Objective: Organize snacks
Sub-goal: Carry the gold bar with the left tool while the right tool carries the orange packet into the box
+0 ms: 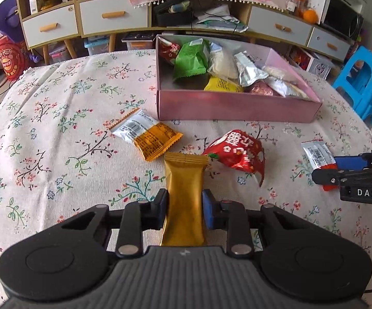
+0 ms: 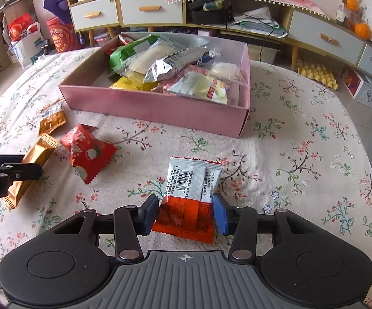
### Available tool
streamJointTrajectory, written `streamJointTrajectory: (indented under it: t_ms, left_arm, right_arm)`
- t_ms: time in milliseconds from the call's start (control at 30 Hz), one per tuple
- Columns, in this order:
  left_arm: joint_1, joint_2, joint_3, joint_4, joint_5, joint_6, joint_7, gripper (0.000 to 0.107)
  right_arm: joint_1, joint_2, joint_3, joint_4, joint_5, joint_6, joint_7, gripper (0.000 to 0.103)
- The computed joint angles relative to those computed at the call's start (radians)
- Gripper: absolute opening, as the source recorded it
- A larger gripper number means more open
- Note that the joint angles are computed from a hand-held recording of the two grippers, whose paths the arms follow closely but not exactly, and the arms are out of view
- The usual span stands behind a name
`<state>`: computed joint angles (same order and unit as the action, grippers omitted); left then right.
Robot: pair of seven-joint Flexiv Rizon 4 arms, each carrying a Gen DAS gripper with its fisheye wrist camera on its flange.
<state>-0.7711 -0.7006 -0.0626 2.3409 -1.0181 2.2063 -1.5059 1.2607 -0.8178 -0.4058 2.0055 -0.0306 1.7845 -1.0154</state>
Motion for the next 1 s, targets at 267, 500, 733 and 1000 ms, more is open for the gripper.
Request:
streamJointTrajectory:
  t_ms: [267, 500, 733, 1000]
  left_arm:
    - [0.051, 0.034, -0.009, 0.04, 0.134, 0.011, -0.105, 0.026]
    - [0.044, 0.056, 0.009, 0.042, 0.164, 0.036, -0.129, 0.026]
    - [0.053, 0.054, 0.006, 0.002, 0.145, 0.071, -0.127, 0.026]
    - [0.116, 0.043, 0.001, -0.063, 0.212, 0.081, -0.143, 0.026]
  right_arm:
    - [-0.025, 0.029, 0.032, 0.001, 0.002, 0.012, -0.012, 0.044]
    - [-0.081, 0.063, 0.084, -0.015, 0.007, 0.021, -0.001, 0.044]
    - [-0.101, 0.076, 0.099, -0.052, 0.021, 0.039, 0.02, 0.044]
    - [-0.18, 0.047, 0.173, -0.147, 0.015, 0.04, 0.045, 0.044]
